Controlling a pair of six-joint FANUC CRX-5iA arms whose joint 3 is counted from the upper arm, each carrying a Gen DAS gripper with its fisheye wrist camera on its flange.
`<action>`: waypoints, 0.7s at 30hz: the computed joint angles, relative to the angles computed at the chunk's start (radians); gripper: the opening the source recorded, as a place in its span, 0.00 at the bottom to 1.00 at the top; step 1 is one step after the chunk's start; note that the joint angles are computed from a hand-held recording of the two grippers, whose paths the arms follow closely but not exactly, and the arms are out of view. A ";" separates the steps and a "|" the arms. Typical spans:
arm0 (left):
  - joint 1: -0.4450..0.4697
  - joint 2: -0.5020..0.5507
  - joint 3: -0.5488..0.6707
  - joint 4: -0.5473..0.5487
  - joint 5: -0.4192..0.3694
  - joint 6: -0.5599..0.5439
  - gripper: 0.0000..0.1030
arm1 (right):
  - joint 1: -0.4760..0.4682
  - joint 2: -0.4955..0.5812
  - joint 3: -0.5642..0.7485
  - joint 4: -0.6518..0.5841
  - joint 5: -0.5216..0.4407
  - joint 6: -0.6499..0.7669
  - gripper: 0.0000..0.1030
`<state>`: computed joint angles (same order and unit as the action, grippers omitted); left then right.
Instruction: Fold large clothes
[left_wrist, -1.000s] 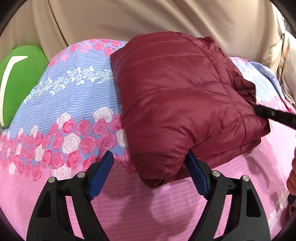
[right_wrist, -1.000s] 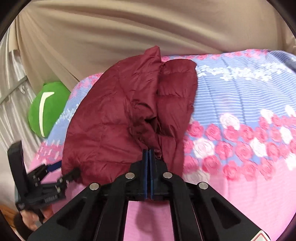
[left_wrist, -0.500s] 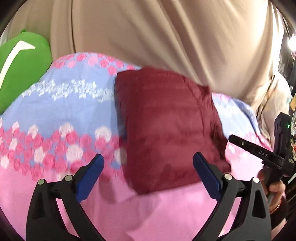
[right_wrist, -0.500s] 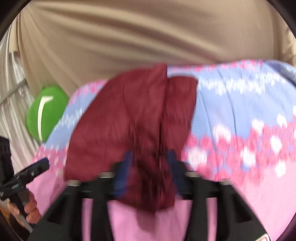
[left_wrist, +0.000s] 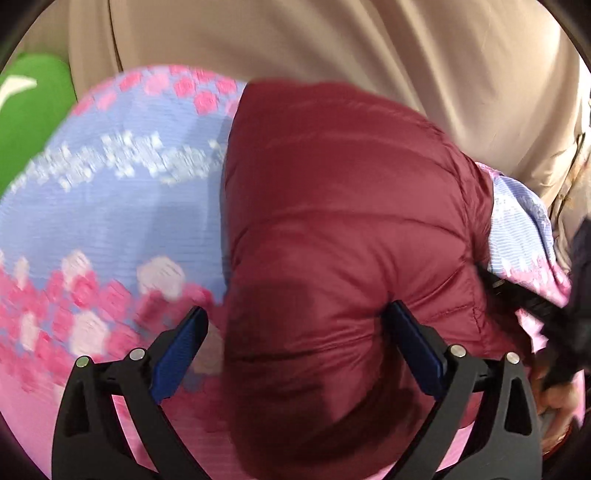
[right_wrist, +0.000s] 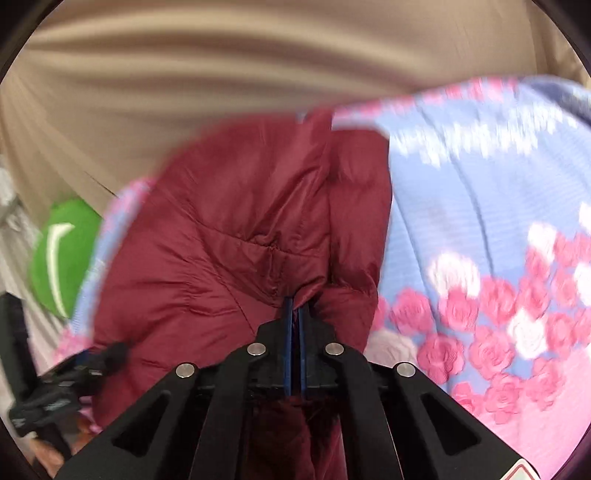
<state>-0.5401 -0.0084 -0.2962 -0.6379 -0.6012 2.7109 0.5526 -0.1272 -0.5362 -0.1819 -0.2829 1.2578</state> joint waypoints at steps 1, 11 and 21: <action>0.000 0.005 0.000 0.001 0.005 0.008 0.93 | -0.003 0.014 0.011 -0.007 -0.012 0.005 0.01; -0.195 -0.073 0.003 -0.173 -0.275 0.094 0.92 | 0.151 -0.336 -0.242 0.378 -0.052 -0.265 0.14; -0.234 0.024 0.010 -0.182 -0.418 0.145 0.93 | 0.194 -0.244 -0.376 0.771 -0.082 -0.552 0.00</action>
<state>-0.7742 0.0156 -0.2860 -0.8203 -1.0197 2.8562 0.7463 -0.3711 -0.9122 0.5893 -0.3646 0.7054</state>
